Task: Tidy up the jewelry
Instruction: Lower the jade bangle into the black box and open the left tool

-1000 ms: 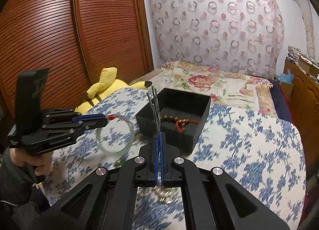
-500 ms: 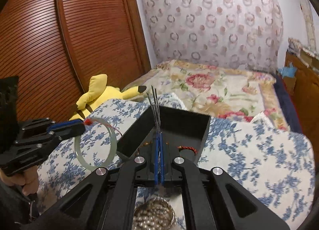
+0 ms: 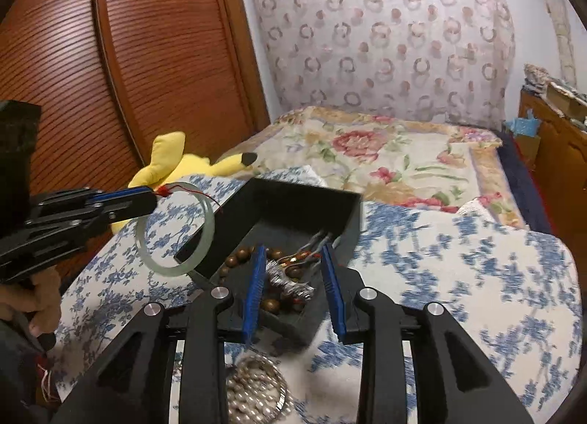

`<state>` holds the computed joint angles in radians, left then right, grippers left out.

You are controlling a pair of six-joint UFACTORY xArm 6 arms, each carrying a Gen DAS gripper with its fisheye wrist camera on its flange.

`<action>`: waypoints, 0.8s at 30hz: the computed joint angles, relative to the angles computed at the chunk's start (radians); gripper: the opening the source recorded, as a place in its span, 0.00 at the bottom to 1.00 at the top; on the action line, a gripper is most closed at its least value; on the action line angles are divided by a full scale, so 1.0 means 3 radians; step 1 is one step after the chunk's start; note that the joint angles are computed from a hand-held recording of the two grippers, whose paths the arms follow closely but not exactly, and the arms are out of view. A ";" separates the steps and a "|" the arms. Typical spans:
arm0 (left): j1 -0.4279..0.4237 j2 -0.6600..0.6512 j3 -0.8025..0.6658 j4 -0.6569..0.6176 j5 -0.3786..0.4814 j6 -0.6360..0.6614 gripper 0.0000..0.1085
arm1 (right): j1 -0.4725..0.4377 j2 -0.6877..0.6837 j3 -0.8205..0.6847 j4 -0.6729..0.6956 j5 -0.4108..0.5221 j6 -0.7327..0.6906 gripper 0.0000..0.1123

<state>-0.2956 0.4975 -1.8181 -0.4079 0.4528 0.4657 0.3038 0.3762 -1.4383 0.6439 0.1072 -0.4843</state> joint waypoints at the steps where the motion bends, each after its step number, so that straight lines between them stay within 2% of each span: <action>1: -0.0011 0.0033 -0.0054 0.0051 0.0019 -0.0047 0.06 | 0.0005 -0.0057 0.0066 0.0111 -0.0039 -0.0105 0.31; 3: -0.0041 0.0139 -0.0221 0.0180 0.0080 -0.0159 0.06 | 0.0033 -0.0225 0.0268 0.0467 -0.0179 -0.0443 0.31; 7: -0.0088 0.0377 -0.0559 0.0421 0.0192 -0.0404 0.06 | 0.0051 -0.0370 0.0502 0.0850 -0.0368 -0.0784 0.31; 11: -0.0126 0.0641 -0.0937 0.0620 0.0364 -0.0589 0.07 | -0.0015 -0.0377 0.0637 0.0573 -0.0374 -0.0520 0.31; 13: -0.0142 0.0764 -0.1111 0.0745 0.0441 -0.0681 0.07 | -0.0026 -0.0393 0.0661 0.0590 -0.0363 -0.0531 0.31; 15: -0.0148 0.0838 -0.1225 0.0822 0.0507 -0.0768 0.07 | -0.0024 -0.0428 0.0693 0.0615 -0.0354 -0.0551 0.31; 17: -0.0143 0.0855 -0.1254 0.0842 0.0529 -0.0829 0.09 | -0.0040 -0.0473 0.0748 0.0424 -0.0341 -0.0395 0.31; 20: -0.0143 0.0736 -0.1084 0.0772 0.0461 -0.0799 0.23 | -0.0095 -0.0532 0.0830 -0.0203 -0.0345 0.0147 0.31; 21: -0.0147 0.0691 -0.1019 0.0785 0.0428 -0.0795 0.28 | -0.0099 -0.0552 0.0836 -0.0247 -0.0340 0.0196 0.31; 24: -0.0146 0.0392 -0.0578 0.0657 0.0238 -0.0618 0.36 | -0.0082 -0.0597 0.0825 -0.0155 -0.0324 0.0163 0.31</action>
<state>-0.3396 0.6152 -1.9914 -0.2109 0.5242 0.2802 0.2790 0.1970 -1.1906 0.5974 0.0099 -0.4355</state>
